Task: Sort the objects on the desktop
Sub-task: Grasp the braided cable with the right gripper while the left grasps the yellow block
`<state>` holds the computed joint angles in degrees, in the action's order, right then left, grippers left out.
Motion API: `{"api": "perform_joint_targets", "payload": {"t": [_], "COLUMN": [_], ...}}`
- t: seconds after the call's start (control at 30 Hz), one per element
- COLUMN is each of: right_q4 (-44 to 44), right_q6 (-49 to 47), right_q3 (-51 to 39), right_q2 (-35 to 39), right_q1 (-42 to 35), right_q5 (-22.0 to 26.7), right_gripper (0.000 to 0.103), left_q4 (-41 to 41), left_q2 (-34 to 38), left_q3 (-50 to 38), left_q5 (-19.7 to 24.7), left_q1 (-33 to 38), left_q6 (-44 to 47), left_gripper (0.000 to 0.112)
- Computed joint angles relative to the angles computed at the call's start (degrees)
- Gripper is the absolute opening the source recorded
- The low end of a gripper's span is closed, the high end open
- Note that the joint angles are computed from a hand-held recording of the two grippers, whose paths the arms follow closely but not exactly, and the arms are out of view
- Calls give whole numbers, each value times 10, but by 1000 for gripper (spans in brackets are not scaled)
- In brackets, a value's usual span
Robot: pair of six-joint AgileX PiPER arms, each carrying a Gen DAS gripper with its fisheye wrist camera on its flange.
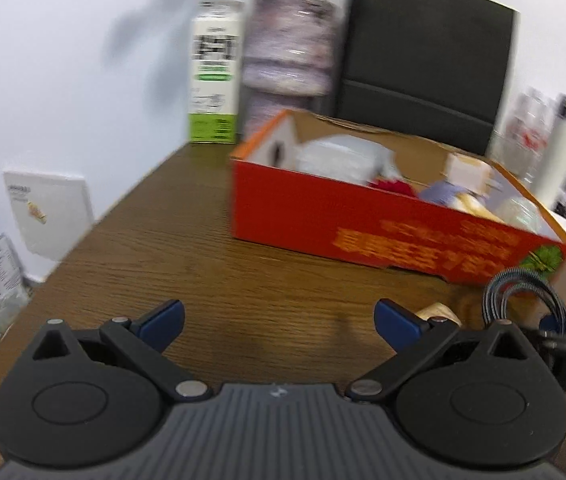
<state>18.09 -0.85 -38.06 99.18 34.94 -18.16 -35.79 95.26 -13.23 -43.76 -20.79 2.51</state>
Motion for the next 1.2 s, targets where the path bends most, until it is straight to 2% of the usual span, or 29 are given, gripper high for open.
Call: {"api": "perform_joint_targets", "payload": {"t": [0.2,0.4,0.5,0.57,0.63,0.7,0.83,0.97,1.2], "right_q4": [-102,-216,-243,-253,-257,-256,-251,-249,-309], "right_q6": [69,159,180,186,188,189,184,182,232], "right_q3": [33,47,43,42,42,42,43,45,66], "right_q2": [-19,-26,-22,-21,-21,-22,-21,-22,-74], "right_q1": [-64,-113,-122,-123,-124,-124,-124,-124,-128], "right_q5": [2,-7,-5,-5,-6,-6,-7,-12,-22], "right_gripper": [84,84,84,84,85,85,85,85,85], "left_q4": [-92,-97,-129,-172,-150,-162,-121,-107,-115], "left_q2": [37,64,79,92,87,86,74,54,-33], "left_q3": [-59,-107,-134,-145,-135,-132,-114,-94,-56], "left_q5": [18,48,62,46,40,32,34,17,-10], "left_q1": [-94,-105,-117,-140,-147,-160,-152,-156,-168], "left_q6": [84,89,118,157,147,159,120,100,110], "left_gripper": [103,96,79,68,36,36,36,36,36]}}
